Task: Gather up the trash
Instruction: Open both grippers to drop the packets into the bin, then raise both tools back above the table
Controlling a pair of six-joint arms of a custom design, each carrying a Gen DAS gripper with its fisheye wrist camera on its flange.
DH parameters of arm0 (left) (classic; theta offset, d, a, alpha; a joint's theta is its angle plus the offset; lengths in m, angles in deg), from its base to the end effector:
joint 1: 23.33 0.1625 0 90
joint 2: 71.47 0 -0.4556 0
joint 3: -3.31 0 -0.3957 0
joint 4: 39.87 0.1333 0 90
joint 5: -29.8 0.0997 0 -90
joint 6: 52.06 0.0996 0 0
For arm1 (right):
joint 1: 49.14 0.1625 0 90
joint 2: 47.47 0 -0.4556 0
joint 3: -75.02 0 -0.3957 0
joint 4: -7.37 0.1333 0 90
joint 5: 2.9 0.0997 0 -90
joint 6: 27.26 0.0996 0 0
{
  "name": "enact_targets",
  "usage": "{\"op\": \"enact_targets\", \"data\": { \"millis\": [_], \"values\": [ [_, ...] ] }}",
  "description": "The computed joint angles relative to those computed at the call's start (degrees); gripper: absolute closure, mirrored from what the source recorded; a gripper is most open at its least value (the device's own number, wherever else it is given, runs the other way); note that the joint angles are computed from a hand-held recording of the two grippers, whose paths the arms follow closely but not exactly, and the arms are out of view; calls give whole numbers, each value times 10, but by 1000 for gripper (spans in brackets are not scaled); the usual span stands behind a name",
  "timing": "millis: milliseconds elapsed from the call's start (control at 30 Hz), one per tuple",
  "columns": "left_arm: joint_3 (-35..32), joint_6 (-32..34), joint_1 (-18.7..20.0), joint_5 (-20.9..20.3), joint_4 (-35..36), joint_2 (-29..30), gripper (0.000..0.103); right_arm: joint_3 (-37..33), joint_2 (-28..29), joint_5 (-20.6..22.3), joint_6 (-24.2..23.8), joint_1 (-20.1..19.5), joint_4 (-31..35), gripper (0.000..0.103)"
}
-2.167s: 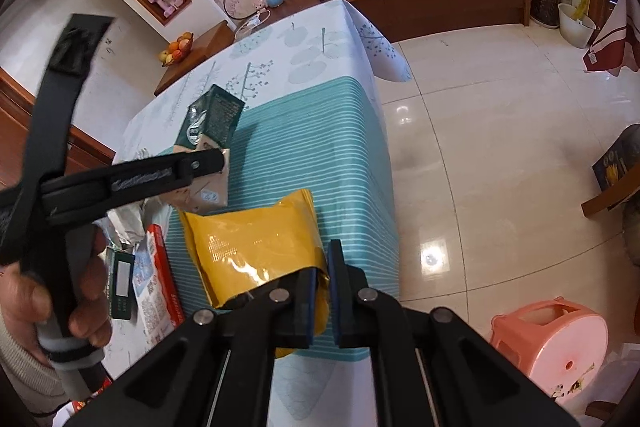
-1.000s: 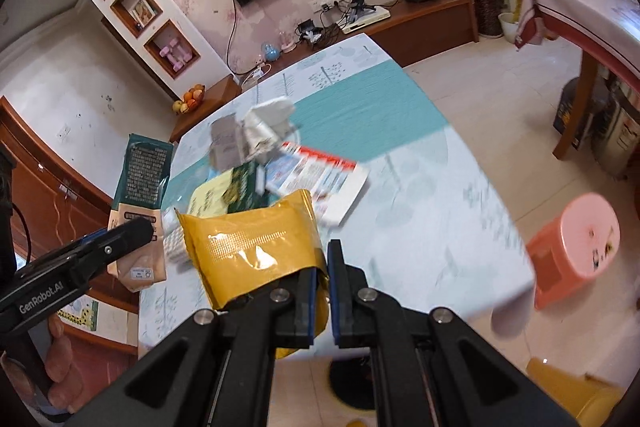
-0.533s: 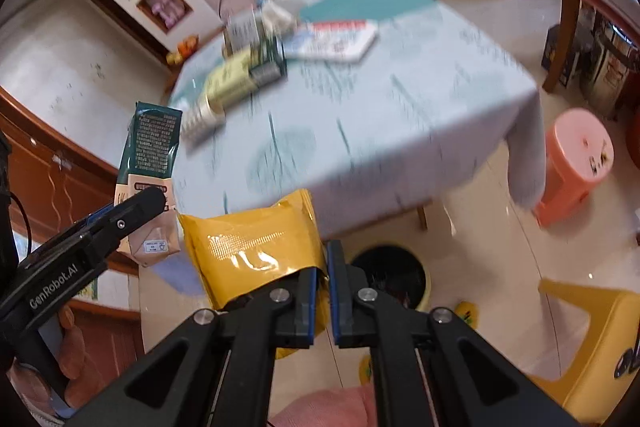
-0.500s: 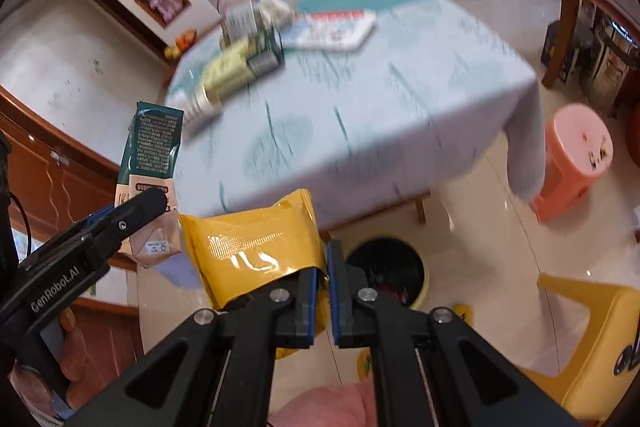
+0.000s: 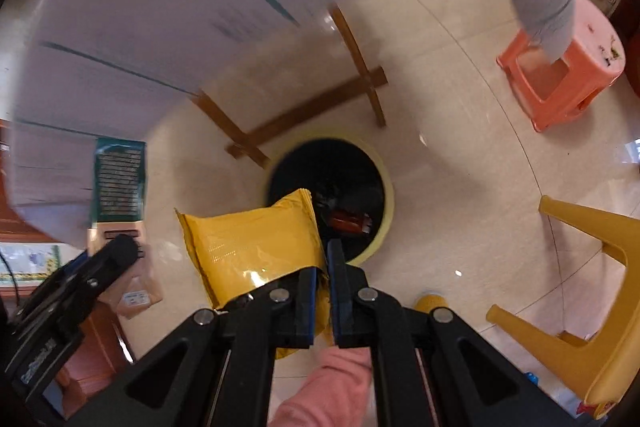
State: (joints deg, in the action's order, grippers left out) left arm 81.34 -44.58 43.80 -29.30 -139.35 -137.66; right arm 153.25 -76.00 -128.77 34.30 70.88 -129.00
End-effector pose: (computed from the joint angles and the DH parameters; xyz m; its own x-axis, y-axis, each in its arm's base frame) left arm -0.0894 -0.6865 0.4086 -0.7252 0.4698 -0.5034 0.4869 0.8668 0.1076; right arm 0.4406 -0.6128 -0.0081 -0.7652 0.5530 0.3297 0.3641 0.7941 -0.4867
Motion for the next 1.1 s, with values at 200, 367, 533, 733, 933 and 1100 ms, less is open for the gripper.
{"op": "enact_targets", "data": {
  "millis": [200, 367, 533, 733, 933, 1100],
  "values": [
    [24, 24, 48, 5, -80, 42, 64, -4, 44, 15, -51, -54, -48, 94],
    [13, 31, 73, 9, -111, 67, 35, -62, 85, 20, -81, -75, -6, 69],
    [9, 42, 83, 29, -141, 77, 23, -80, 100, 13, -114, -75, -14, 59],
    [3, 40, 88, 47, -148, 81, 21, -87, 101, -1, -120, -68, -25, 59],
    [10, 35, 82, 47, -148, 68, 21, -95, 100, -9, -120, -60, -16, 59],
    [8, 13, 68, 50, -118, 49, 21, -90, 86, -7, -115, -45, 0, 59]
  ]
}}
